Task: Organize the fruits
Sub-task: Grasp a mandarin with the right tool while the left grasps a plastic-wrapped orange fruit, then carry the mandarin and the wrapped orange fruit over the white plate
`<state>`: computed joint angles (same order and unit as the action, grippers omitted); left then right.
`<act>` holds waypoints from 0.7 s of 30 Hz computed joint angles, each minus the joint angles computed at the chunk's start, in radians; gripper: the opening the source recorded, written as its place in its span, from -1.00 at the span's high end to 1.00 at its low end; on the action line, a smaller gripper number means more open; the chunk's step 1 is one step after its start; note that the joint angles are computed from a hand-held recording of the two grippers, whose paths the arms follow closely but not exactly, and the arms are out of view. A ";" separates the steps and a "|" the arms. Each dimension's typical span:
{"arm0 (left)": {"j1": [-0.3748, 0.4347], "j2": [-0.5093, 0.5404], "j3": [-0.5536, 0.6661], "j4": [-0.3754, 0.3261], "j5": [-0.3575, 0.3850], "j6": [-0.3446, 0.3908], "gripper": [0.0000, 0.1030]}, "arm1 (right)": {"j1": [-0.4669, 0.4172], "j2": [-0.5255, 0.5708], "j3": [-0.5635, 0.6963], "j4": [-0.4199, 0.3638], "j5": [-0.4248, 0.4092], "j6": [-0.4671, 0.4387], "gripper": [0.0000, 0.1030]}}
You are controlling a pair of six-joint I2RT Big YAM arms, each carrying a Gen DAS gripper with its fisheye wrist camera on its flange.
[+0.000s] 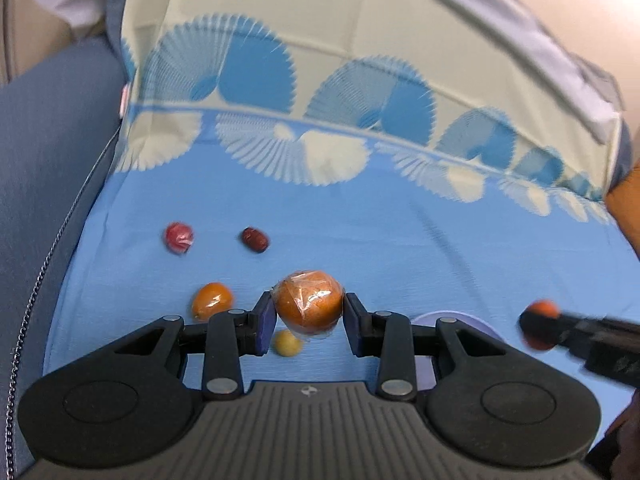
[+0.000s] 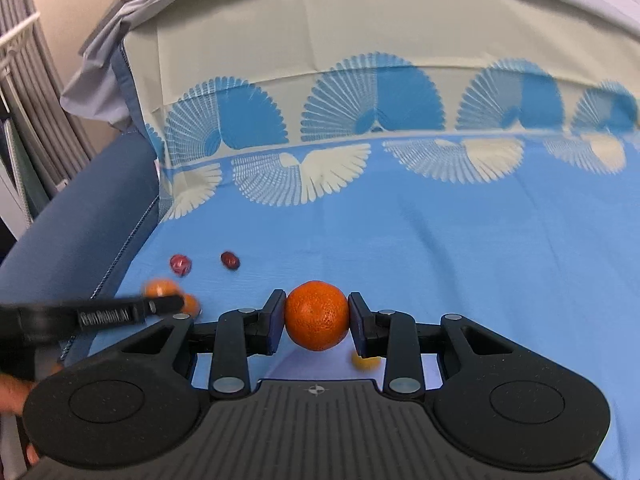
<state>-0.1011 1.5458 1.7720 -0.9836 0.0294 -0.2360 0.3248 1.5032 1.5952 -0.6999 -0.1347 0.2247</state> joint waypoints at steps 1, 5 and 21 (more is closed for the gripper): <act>-0.005 -0.016 -0.015 0.010 0.005 -0.003 0.23 | -0.003 -0.018 -0.027 0.001 0.003 -0.002 0.32; -0.035 -0.064 -0.066 0.027 0.005 -0.001 0.23 | -0.014 -0.050 -0.075 0.015 0.026 -0.048 0.32; -0.090 -0.037 -0.082 0.013 -0.032 0.101 0.23 | -0.102 -0.085 -0.127 0.009 0.037 -0.059 0.32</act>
